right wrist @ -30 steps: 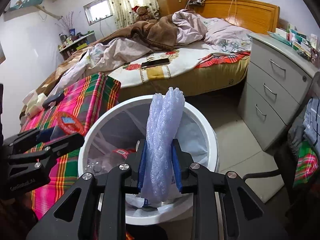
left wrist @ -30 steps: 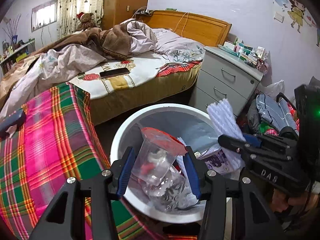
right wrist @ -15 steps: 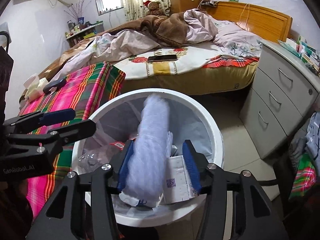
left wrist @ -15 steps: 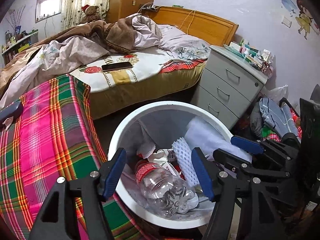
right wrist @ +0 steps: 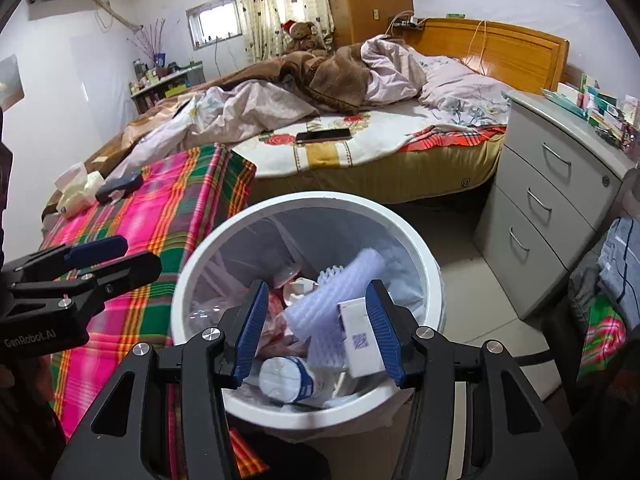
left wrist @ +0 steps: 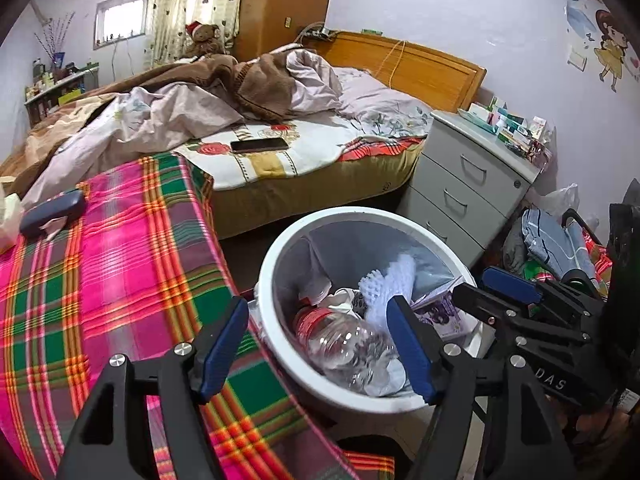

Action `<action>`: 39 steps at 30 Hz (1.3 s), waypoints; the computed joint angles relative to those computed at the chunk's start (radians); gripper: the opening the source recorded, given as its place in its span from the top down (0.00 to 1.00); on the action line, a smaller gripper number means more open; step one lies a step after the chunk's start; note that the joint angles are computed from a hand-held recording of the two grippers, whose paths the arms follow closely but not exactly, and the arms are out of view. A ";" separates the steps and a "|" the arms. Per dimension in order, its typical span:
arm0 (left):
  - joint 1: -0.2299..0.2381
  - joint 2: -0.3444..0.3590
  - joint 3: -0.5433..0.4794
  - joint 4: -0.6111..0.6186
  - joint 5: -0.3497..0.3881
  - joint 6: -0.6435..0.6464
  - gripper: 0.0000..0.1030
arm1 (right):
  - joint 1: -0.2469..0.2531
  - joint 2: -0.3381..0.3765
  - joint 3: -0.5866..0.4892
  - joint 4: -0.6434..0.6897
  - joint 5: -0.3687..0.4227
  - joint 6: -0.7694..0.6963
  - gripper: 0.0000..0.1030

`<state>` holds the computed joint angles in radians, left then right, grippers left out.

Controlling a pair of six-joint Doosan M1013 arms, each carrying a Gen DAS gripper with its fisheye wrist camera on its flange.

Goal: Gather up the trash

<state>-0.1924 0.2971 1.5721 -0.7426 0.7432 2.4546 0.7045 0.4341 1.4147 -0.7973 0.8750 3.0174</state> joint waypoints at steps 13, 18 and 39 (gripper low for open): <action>0.038 -0.101 0.137 -0.046 -0.147 0.057 0.28 | 0.074 0.004 0.006 -0.152 0.004 0.137 0.49; 0.049 -0.150 0.203 -0.027 -0.252 0.046 0.27 | 0.103 0.011 0.004 -0.195 0.015 0.157 0.49; 0.066 -0.224 0.350 0.100 -0.490 -0.144 0.27 | 0.145 0.038 0.003 -0.274 -0.033 0.223 0.44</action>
<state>-0.1268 0.0735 1.9226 -0.6430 0.2531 2.3106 0.8499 0.4725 1.4172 -1.0712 0.8421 3.2400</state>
